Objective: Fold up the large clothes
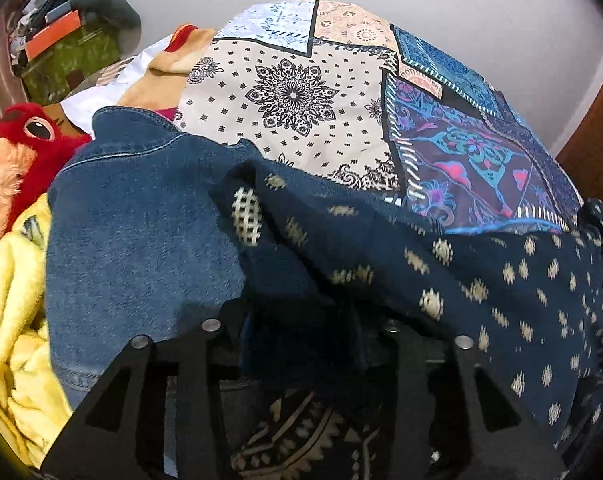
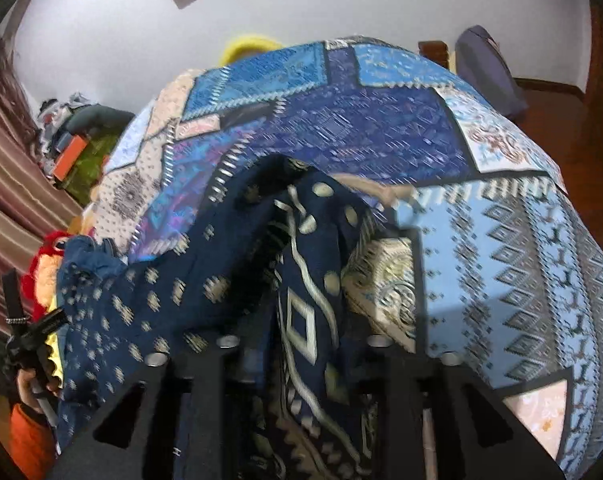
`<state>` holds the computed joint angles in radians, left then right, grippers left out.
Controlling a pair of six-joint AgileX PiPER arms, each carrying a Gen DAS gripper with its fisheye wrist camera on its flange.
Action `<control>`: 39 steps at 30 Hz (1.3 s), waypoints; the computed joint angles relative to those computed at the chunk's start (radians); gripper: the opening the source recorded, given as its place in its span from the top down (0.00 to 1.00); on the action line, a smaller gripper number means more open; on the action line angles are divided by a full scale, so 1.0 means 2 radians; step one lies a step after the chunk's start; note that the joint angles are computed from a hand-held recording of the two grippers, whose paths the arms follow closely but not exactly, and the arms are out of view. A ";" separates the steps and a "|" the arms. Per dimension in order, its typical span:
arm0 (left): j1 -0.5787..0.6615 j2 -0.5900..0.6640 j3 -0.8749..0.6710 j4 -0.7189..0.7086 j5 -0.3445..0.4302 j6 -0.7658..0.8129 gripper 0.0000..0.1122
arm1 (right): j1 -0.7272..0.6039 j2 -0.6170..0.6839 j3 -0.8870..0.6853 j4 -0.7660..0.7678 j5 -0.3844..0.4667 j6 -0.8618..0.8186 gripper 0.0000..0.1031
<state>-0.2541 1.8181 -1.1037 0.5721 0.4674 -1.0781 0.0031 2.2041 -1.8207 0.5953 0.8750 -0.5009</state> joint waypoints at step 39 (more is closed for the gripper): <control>-0.486 -0.358 0.230 0.033 0.299 -0.324 0.34 | -0.110 -0.604 0.554 -0.013 0.078 -0.179 0.09</control>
